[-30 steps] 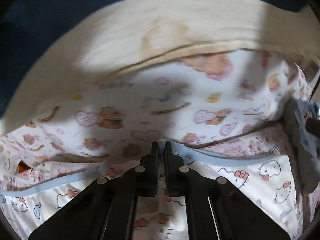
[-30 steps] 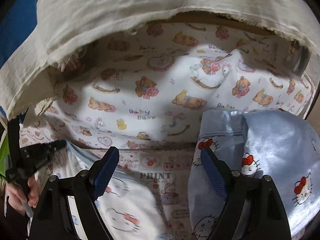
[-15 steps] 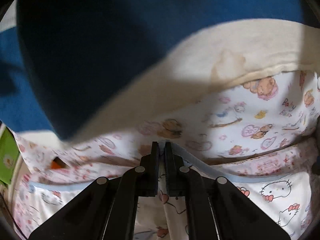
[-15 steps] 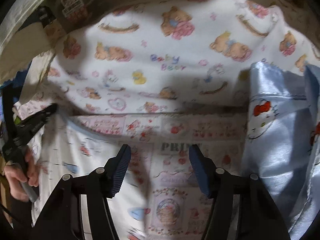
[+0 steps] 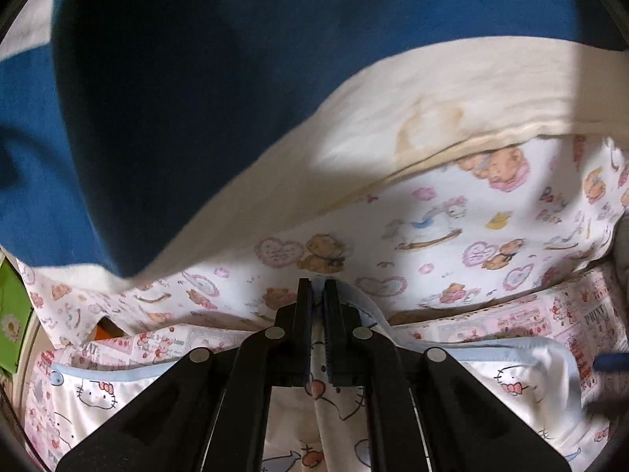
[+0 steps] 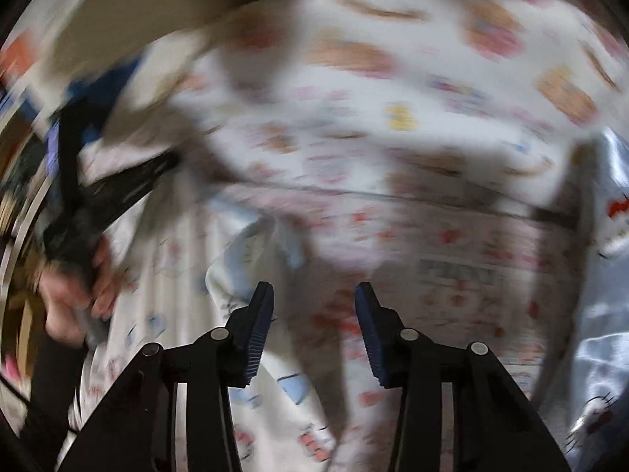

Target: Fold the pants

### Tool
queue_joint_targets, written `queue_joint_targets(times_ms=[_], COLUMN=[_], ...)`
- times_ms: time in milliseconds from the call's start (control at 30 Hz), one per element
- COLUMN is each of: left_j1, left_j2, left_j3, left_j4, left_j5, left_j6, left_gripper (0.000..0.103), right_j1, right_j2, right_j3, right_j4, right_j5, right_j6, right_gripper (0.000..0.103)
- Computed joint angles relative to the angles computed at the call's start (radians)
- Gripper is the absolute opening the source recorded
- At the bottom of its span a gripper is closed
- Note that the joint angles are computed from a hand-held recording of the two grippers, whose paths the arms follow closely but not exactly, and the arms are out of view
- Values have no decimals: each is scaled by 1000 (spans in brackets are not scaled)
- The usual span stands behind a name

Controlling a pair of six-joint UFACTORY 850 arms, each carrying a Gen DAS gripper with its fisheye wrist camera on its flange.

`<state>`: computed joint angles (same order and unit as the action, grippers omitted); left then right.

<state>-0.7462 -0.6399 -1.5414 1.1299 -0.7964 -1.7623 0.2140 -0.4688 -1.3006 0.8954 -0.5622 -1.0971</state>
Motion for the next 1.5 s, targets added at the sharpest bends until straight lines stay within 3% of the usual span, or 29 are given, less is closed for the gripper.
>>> queue_joint_targets(times_ms=[33,133,233,333,433,600,767,900,1100,1200,1267,1367,1467,1500], left_j1=[-2,-6,0,11,25,25,16,19,28,28,28,28,28,25], left_j2=[0,-21,-15,2,15,12,9,8,4,-1,3,20,23,17], left_j3=[0,-41,-30,10,49,50,37,34,40,34,38,62,65,56], left_j4=[2,-23,-26,3,31,32,32,16,16,15,28,83,110,104], left_j5=[-2,-12,2,35,61,57,46,55,68,66,72,109,128,120], left_j6=[0,26,21,-20,-47,-39,-35,-25,-25,-19,-29,-79,-91,-74], left_gripper=[5,5,5,5,5,5,6,6,6,6,6,5,5,5], right_j1=[15,64,88,82,66,53,13,5,-30,-12,-2,14,52,54], right_j2=[6,9,36,66,84,80,72,84,21,14,20,63,109,121], right_j3=[7,11,55,88,102,99,79,94,39,50,61,95,132,141], right_j4=[-39,-254,-310,-226,-166,-132,-33,20,75,81,83,78,-172,-265], right_j5=[-7,5,71,83,-5,-113,-80,55,-116,-69,-27,109,371,415], right_j6=[-3,135,120,-12,-133,-194,-170,-105,-136,-114,-112,-86,180,285], right_gripper=[53,53,53,53,38,38,38,38,38,37,4,4,4,4])
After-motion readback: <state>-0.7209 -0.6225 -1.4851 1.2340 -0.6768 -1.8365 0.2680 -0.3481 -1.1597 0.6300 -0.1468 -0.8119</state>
